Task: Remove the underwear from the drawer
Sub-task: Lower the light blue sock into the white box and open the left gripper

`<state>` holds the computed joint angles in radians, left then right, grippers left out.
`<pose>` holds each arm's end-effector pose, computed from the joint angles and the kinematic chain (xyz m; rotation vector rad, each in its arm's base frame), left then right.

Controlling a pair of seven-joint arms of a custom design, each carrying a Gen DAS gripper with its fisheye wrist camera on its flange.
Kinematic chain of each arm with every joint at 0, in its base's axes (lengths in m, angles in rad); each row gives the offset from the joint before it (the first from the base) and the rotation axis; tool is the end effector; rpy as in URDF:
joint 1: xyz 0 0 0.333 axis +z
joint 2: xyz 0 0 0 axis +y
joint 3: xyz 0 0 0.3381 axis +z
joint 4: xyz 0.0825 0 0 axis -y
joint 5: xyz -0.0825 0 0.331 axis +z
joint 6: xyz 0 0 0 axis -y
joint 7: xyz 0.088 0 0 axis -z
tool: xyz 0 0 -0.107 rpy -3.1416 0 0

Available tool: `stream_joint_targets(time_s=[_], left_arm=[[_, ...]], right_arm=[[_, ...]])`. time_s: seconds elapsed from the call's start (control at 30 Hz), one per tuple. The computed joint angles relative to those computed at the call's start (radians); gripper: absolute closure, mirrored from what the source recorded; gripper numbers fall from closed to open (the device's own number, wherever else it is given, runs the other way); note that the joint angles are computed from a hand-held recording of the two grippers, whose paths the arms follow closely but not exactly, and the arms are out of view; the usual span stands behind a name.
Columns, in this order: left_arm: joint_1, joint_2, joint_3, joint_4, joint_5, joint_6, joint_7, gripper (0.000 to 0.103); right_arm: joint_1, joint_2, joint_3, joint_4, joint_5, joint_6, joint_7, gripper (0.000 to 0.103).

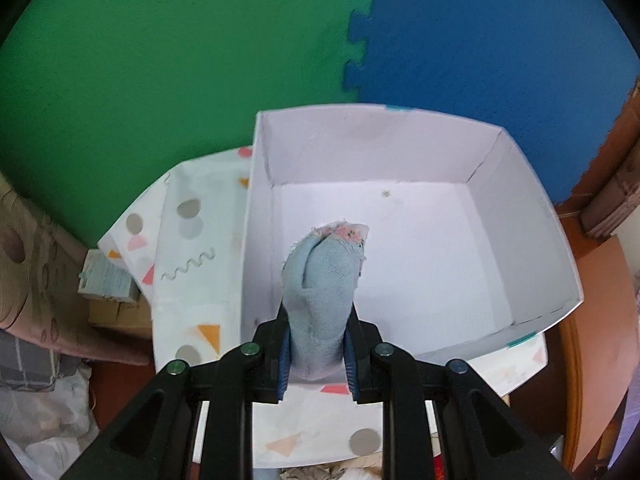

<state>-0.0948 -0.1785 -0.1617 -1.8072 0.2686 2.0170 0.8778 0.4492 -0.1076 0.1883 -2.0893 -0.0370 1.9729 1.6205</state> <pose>0.4653 -0.1149 0.6792 -2.2423 1.5447 -0.3823 0.3769 0.2801 0.5128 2.7498 -1.4482 0.0687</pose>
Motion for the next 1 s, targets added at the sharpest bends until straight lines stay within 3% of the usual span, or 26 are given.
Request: stream_joint_targets(time_s=[0.4, 1.0], left_arm=[[-0.012, -0.06, -0.018, -0.04, 0.017, -0.112, -0.017, 0.082], [-0.022, -0.193, -0.009, -0.151, 0.011, -0.137, -0.009, 0.081]], right_arm=[[0.002, -0.005, 0.002, 0.002, 0.002, -0.006, 0.01, 0.082], [-0.002, -0.023, 0.001, -0.003, 0.003, 0.014, 0.017, 0.082]])
